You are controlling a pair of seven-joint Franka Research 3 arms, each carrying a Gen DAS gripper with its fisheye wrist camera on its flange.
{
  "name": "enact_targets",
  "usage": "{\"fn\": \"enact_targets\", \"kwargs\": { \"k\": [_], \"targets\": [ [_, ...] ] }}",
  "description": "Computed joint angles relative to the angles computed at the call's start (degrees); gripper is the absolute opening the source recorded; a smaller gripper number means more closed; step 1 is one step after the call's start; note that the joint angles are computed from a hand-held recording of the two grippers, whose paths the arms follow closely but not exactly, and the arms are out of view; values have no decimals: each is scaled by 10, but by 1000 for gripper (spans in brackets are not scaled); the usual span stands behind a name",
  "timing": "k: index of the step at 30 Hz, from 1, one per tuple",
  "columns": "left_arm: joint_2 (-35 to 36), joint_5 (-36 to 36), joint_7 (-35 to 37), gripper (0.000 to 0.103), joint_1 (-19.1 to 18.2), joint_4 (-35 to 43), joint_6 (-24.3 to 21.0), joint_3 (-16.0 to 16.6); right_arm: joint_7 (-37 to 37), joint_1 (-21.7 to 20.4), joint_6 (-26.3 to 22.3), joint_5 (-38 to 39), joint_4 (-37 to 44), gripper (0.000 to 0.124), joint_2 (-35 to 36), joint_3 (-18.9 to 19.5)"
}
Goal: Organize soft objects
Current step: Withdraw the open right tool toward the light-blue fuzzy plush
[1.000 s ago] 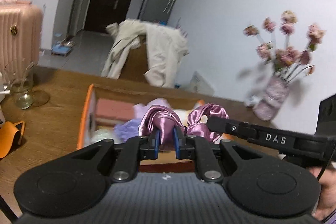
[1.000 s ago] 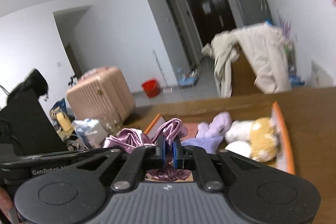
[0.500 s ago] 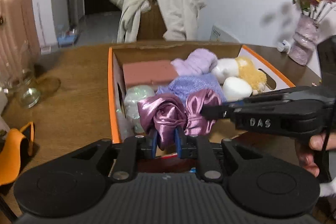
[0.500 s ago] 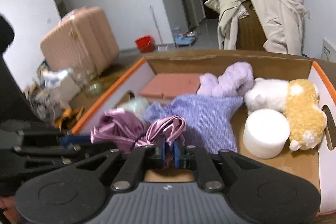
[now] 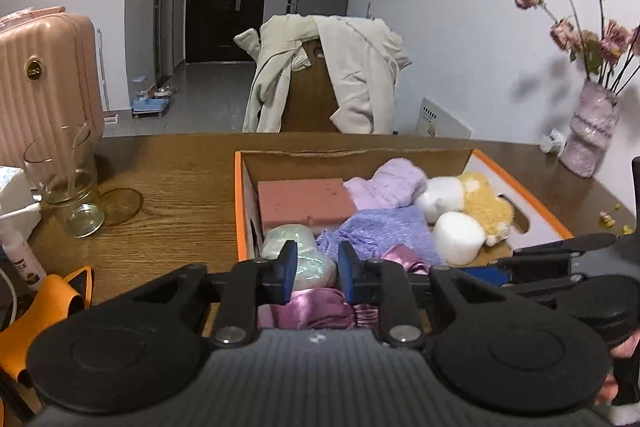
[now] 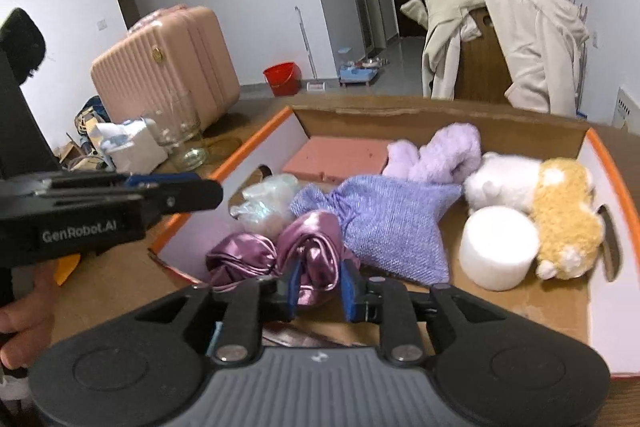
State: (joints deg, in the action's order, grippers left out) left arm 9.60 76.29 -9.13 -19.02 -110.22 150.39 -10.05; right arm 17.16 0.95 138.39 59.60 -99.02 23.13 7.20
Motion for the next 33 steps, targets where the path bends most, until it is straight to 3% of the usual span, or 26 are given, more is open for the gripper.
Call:
{"fn": "enact_targets", "kwargs": {
  "k": [5,12,14,18,20,23,25,30,33],
  "targets": [
    [-63,-6,-16,23,-6,-38,-49,-18,-33,-15,-4,41,-40,35,-62,-7],
    [-150,3,-41,27,-23,-104,-143,-83,-160,-14,-5,165,-166,78,-208,-54],
    [-172,14,-67,36,-35,-129,-180,-108,-228,-8,3,223,-218,88,-257,-75],
    [-199,18,-143,52,-65,-173,-229,-151,-335,-1,-19,320,-321,94,-339,-124],
    [-197,23,-172,76,-86,-185,-278,-178,-373,-4,-42,353,-367,96,-367,-147],
    [-176,41,-231,91,-129,-194,-381,-217,-407,-14,-54,376,-430,96,-404,-165],
    [-163,32,-245,98,-158,-194,-423,-226,-424,-23,-61,373,-470,99,-430,-174],
    [-144,10,-257,103,-219,-193,-503,-232,-455,-48,-77,359,-558,103,-501,-196],
    [-138,6,-246,103,-241,-191,-517,-225,-438,-58,-80,327,-580,103,-523,-201]
  ]
}}
